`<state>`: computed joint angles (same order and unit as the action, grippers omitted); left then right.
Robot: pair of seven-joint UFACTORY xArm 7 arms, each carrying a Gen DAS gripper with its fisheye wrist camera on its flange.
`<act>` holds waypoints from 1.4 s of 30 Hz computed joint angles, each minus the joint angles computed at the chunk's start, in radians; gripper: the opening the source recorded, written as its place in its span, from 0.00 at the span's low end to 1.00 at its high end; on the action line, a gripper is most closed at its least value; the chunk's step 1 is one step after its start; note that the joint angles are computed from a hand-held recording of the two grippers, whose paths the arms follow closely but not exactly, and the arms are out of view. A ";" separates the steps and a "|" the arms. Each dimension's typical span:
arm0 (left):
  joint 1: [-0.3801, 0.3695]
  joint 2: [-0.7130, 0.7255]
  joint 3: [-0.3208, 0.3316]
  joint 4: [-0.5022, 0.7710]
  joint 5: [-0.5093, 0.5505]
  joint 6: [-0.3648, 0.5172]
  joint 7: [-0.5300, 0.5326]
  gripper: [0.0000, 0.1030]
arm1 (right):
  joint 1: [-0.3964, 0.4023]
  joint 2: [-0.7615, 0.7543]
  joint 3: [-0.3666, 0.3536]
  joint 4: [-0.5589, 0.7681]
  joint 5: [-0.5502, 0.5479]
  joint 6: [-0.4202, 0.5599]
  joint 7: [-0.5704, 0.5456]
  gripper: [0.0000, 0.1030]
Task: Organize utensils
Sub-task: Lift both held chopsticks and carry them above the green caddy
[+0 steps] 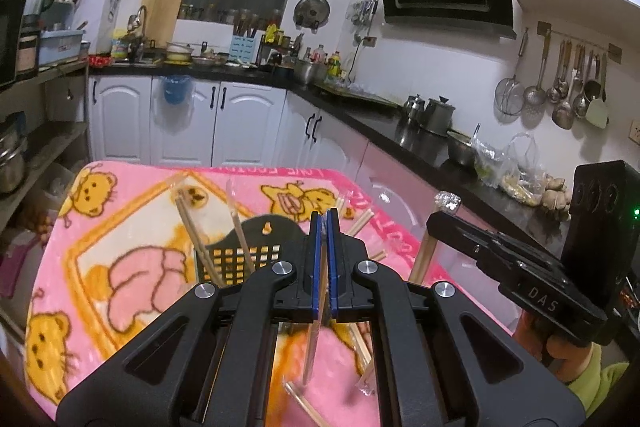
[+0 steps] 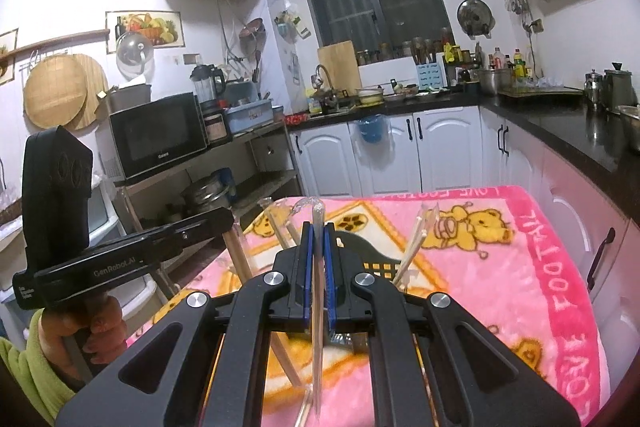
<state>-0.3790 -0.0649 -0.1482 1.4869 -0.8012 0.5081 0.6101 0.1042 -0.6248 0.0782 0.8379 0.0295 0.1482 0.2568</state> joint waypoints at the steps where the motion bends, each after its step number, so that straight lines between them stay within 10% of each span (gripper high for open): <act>1: -0.001 0.002 -0.001 0.005 0.000 -0.001 -0.001 0.01 | -0.005 0.000 0.004 0.001 -0.002 -0.003 0.004 0.06; 42: 0.050 0.267 -0.104 0.350 0.251 -0.161 -0.254 0.01 | -0.171 0.215 0.046 0.233 -0.074 -0.184 0.080 0.06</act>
<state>-0.3292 0.2020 -0.2525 1.8366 -0.5507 0.3471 0.3564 -0.0667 -0.4096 0.1243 1.0710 -0.0447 -0.0360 0.3366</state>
